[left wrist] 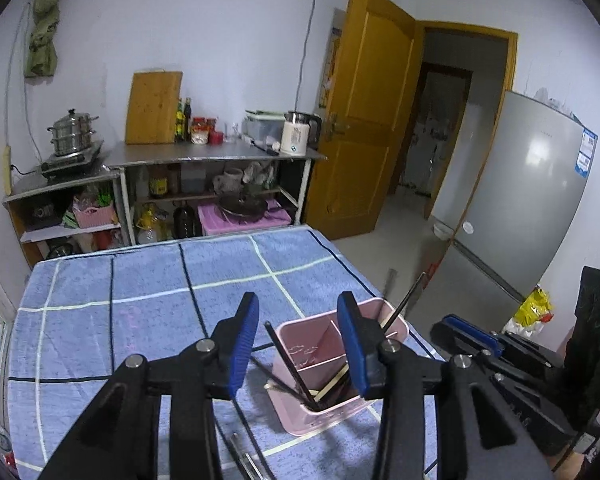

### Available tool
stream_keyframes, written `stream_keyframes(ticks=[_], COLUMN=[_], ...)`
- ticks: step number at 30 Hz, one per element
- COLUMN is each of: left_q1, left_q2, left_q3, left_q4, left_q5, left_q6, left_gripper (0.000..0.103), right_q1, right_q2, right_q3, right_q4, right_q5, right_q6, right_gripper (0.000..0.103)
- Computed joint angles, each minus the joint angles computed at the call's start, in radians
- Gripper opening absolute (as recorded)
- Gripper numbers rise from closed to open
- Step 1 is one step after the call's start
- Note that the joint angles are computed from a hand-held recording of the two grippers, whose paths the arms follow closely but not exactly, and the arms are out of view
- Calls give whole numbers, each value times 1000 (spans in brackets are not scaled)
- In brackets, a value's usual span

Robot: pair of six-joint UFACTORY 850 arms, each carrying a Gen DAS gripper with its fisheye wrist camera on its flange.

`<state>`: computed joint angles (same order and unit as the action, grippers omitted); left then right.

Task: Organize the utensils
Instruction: 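Move both open tools back over the remaining chopsticks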

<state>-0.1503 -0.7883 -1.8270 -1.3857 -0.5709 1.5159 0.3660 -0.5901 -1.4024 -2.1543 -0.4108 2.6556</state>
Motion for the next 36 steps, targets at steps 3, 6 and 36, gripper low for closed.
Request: stream_keyframes(ticks=[3,6,36], left_q1=[21,43,109], left_q2=[35,66,-62], left_q3=[55,111,178], left_q4=[-74,-139,55], left_q5=[-7,1,74], left_q6=[78,144,-92], left_gripper=[43,49,37], right_q1=[14,29,71], right_q2=[27,45,-59], right_q3=[39,68,32], right_q4=[-45,-71,-305], right_q5=[-31,-53,76], right_q6=[48,77,271], right_gripper=[17,17,17])
